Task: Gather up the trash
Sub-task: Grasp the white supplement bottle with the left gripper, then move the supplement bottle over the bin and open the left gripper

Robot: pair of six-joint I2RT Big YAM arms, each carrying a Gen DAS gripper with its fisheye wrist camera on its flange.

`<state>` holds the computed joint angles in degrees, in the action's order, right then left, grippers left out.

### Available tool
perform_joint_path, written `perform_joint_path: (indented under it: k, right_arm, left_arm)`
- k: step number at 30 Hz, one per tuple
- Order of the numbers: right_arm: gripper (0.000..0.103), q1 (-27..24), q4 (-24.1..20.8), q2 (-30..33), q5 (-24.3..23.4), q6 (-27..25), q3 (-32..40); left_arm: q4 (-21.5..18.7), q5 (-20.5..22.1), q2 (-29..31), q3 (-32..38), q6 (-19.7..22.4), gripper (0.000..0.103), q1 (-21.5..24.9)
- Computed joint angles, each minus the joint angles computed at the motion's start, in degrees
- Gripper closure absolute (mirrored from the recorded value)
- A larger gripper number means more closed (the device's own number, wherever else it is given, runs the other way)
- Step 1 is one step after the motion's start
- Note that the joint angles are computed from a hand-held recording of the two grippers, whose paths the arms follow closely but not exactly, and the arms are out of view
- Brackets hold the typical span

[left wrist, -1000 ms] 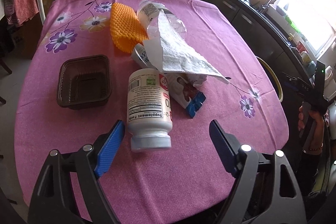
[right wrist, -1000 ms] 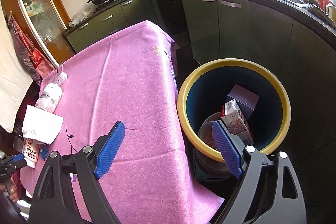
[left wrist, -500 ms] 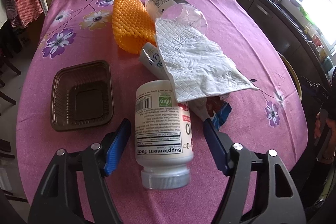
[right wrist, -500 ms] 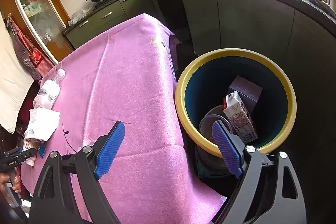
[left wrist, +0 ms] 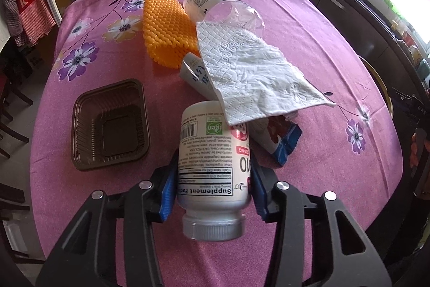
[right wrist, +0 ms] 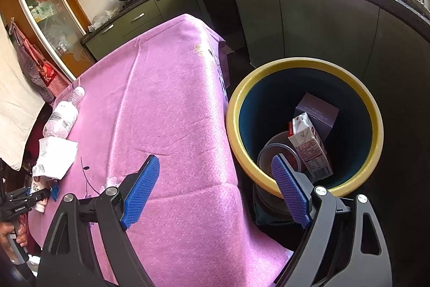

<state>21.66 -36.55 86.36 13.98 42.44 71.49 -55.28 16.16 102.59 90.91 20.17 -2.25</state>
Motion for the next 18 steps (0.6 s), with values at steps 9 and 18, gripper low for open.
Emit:
perform_joint_path:
  k: [9,18]
  right_arm:
    - [0.018,0.35,-0.43,-0.12,0.21,-0.14,0.36]
    - [0.018,0.83,0.12,-1.16,0.46,0.11,-0.12]
  left_arm:
    - [-0.33,2.97,-2.64,-3.21,2.90,0.058,0.47]
    - [-0.32,6.18,-7.56,-5.76,6.27,0.058,0.00]
